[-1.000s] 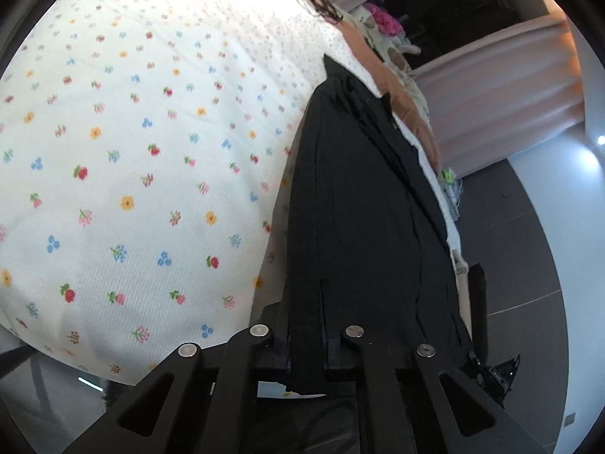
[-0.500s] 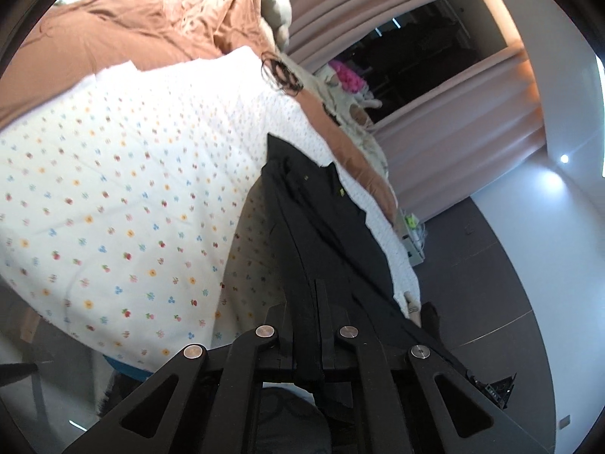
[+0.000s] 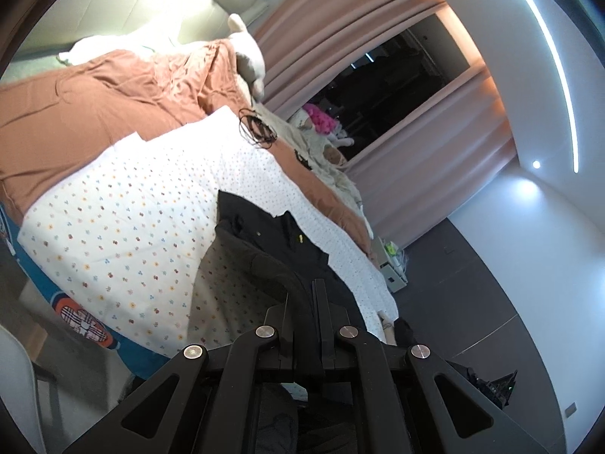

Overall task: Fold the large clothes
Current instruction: 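Lift the hem end with both grippers and fold it toward the collar, then lower the hem onto the jacket and open both grippers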

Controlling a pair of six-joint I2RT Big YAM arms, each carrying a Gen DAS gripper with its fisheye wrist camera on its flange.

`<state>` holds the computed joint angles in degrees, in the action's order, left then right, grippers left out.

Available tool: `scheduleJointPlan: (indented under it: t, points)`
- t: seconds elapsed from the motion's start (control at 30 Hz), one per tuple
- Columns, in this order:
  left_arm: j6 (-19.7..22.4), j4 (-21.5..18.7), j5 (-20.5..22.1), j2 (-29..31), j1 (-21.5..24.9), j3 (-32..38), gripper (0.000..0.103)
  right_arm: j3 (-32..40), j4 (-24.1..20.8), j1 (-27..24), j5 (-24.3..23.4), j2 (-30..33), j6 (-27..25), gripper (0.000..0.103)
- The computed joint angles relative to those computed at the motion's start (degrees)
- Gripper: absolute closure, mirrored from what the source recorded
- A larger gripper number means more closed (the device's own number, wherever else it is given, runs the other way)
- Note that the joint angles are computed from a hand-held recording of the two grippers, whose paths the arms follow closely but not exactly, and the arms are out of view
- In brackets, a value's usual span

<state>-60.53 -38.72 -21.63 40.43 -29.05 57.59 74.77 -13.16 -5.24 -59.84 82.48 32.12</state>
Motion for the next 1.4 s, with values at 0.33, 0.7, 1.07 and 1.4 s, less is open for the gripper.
scheduleJointPlan:
  t: [0.33, 0.7, 1.07, 1.4]
  points:
    - [2.58, -2.50, -5.30, 0.48, -3.51, 4.81, 0.098, -0.32, 2.87, -0.11, 0.33, -3.07, 2.27, 0.098]
    - [6.56, 1.63, 7.29, 9.39, 11.25, 10.86, 0.098, 13.35, 1.94, 3.76, 4.82, 7.52, 6.09, 0.098]
    - [11.07, 1.73, 15.07, 23.35, 21.22, 21.90, 0.097, 35.87, -7.71, 7.40, 10.45, 22.52, 4.28, 0.098]
    - [13.94, 0.68, 19.70, 36.60, 26.17, 30.83, 0.097, 61.25, -23.71, 9.35, 14.97, 39.10, -0.01, 0.098]
